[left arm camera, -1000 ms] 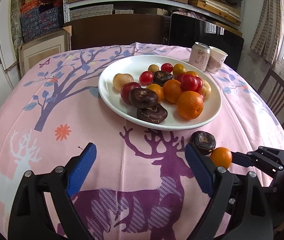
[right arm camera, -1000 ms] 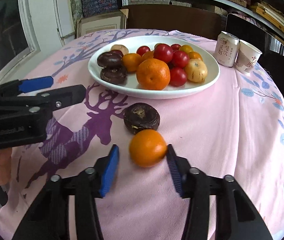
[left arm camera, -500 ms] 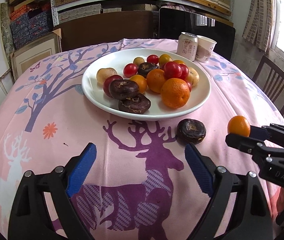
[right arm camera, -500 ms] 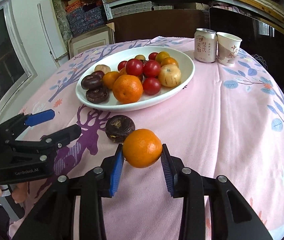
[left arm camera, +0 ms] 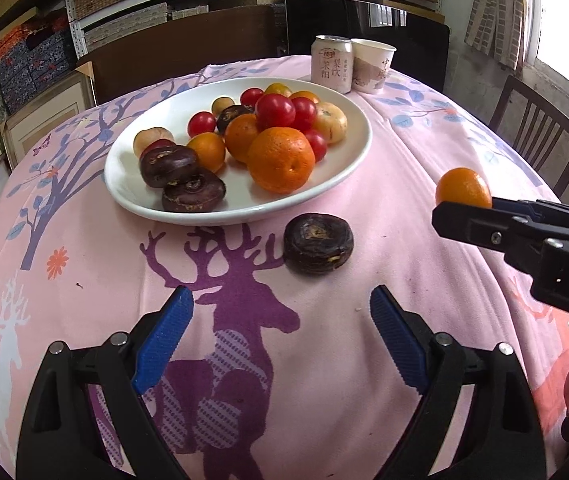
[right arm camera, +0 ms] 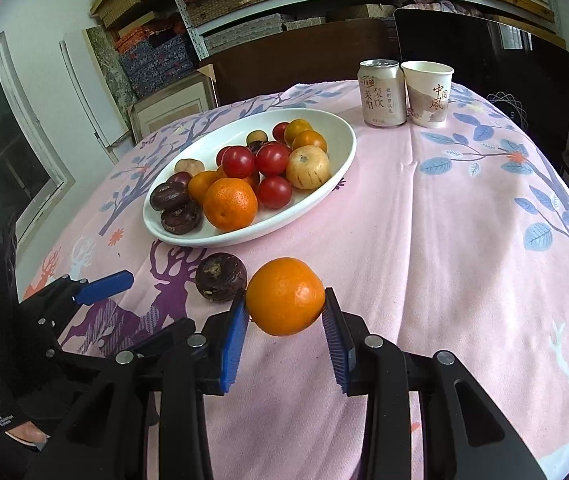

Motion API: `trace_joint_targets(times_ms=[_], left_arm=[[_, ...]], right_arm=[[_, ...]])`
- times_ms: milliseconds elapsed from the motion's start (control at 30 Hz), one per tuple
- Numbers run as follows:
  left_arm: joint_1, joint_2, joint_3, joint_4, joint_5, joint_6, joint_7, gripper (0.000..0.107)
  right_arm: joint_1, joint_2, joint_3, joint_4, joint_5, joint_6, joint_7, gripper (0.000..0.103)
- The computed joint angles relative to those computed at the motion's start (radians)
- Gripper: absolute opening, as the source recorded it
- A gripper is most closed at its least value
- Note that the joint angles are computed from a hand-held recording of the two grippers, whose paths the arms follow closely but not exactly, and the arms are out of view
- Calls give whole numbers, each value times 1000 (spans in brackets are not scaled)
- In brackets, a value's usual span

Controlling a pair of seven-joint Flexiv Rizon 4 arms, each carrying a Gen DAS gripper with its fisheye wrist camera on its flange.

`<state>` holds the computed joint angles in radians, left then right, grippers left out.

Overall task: Organize fruits
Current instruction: 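Grasp an orange with the right tool while the left tool grasps a dark brown fruit, then carry the orange and brown fruit onto the white plate and open both tools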

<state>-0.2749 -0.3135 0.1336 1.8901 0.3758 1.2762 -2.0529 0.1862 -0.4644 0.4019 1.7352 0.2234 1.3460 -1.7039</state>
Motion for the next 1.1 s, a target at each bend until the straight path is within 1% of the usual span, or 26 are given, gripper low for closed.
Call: trace_joint_targets(times_ms=[67,133,200,267,300,333,367,400,467,567,667,800,867,933,967,1000,1033,1067,1100], left_arm=[[-16,-19,4,-32,15,-15,-14,84],[-4,-36,-18,-48,-20,-23,2,82],[0,-58,-28,-65,-52,-25,10,75],[-3,-82,-26,-90,-73,-51,14,62],[-11,-91,-15,-100,-71,-53,2,59],[-26,-98,5,-111,-53,-49,-22,55],[-27,-100,6,-116,-57,-54,-24,51],[-19,-98,0,-112,-67,-49,-17,48],[13,-88,-32,-87,-112,-28,30,42],[3,-69,-18,-67,-111,-32,48,42],[6,-29,-16,-21,-102,-7,66,42],[0,36,2,25,-52,24,66,42],[1,68,12,34,-14,43,51,42],[24,92,4,45,-12,63,57,42],[38,101,-2,49,-20,71,65,42],[50,106,-6,48,-23,77,70,42],[59,107,-7,42,-22,79,74,42],[68,105,-6,34,-21,81,75,42],[79,102,-9,27,-29,84,82,42]], right_arm=[[-12,1,10,-6,16,-2,-3,38],[-24,4,22,-8,34,0,-11,38],[-33,5,31,-13,52,2,-20,38],[-38,5,35,-16,65,1,-26,38],[-40,5,37,-19,70,-3,-30,38],[-40,5,38,-21,75,-5,-34,38],[-39,5,37,-23,78,-7,-37,38],[-37,5,36,-23,80,-9,-40,38],[-37,5,36,-26,86,-16,-48,38],[-33,5,34,-26,94,-15,-58,38],[-27,7,28,-24,96,-12,-60,38],[-17,6,20,-21,90,-8,-59,38],[-19,3,29,-19,95,4,-69,38],[-33,-2,54,-22,113,19,-90,38],[-20,1,45,-15,107,38,-83,38],[16,11,11,6,83,78,-60,38],[31,17,1,24,56,118,-39,38],[18,16,23,22,63,136,-52,38],[-18,9,73,10,72,139,-73,38]])
